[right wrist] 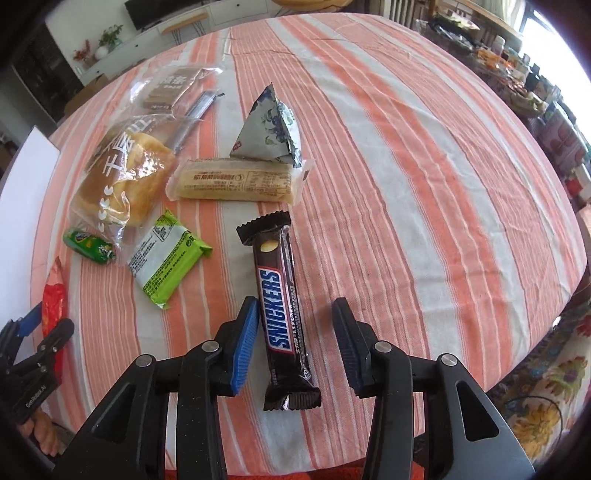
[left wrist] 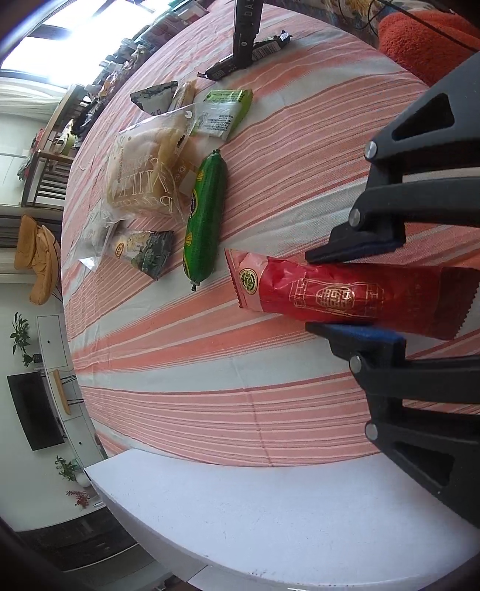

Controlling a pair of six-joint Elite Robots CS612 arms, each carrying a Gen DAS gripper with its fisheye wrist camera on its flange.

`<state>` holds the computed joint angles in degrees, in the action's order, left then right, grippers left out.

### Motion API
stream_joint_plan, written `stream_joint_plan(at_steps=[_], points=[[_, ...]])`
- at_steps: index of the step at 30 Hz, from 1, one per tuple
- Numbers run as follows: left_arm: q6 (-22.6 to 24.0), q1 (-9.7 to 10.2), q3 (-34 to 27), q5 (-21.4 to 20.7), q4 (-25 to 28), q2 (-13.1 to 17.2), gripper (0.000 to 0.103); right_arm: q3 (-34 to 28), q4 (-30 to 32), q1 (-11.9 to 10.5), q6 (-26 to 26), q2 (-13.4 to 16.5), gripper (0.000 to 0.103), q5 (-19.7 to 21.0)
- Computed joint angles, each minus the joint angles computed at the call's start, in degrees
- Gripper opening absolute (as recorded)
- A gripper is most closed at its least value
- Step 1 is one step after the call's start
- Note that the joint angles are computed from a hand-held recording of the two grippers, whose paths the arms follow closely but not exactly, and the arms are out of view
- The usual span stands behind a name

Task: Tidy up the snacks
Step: 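Close the left tool on the red bar while the right tool lifts the Snickers, then carry both snacks over the cardboard box and open both tools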

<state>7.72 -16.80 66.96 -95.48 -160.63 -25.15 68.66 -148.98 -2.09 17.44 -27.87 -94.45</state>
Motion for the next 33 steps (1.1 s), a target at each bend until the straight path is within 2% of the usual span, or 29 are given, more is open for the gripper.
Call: stream_joint_plan(at_steps=[1,2,5,12,16,19,22,24,29,33], points=[[-0.21,0.41,0.07,-2.42,0.12,-0.13,0.018,-0.50,0.66,0.20,-0.17,0.14,0.031,-0.64],[-0.34,0.73,0.39,-4.25,-0.51,-0.32,0.017,-0.41,0.74,0.30,0.16,0.03,0.018,-1.14],[-1.02,1.53,2.44,-9.84,-4.19,-1.51,0.015,2.15,-2.66,-0.02,2.18,-1.25,0.017,0.73],[-3.28,3.12,5.54,-22.04,-6.82,-5.07,0.014,9.96,-11.71,-1.08,6.34,-5.80,0.017,6.11],[-3.62,4.77,7.77,-28.72,-8.49,-7.71,0.014,11.86,-15.66,-0.45,7.27,-7.39,0.017,9.67],[-3.62,6.48,9.37,-31.84,-10.10,-9.73,0.014,11.79,-20.07,0.70,7.23,-7.65,0.017,14.15],[-4.74,8.52,10.04,-32.19,-12.04,-11.10,0.014,10.17,-23.84,2.30,7.15,-7.24,0.018,20.31],[-6.14,9.86,10.18,-30.54,-13.54,-11.59,0.014,8.65,-25.22,3.51,6.46,-6.89,0.017,24.09],[-10.20,12.56,8.75,-21.79,-15.16,-11.21,0.014,2.00,-24.87,6.59,4.29,-4.71,0.018,33.60],[-13.53,14.08,7.26,-14.08,-15.73,-9.78,0.014,-4.68,-20.10,9.13,-0.25,-2.49,0.018,36.97]])
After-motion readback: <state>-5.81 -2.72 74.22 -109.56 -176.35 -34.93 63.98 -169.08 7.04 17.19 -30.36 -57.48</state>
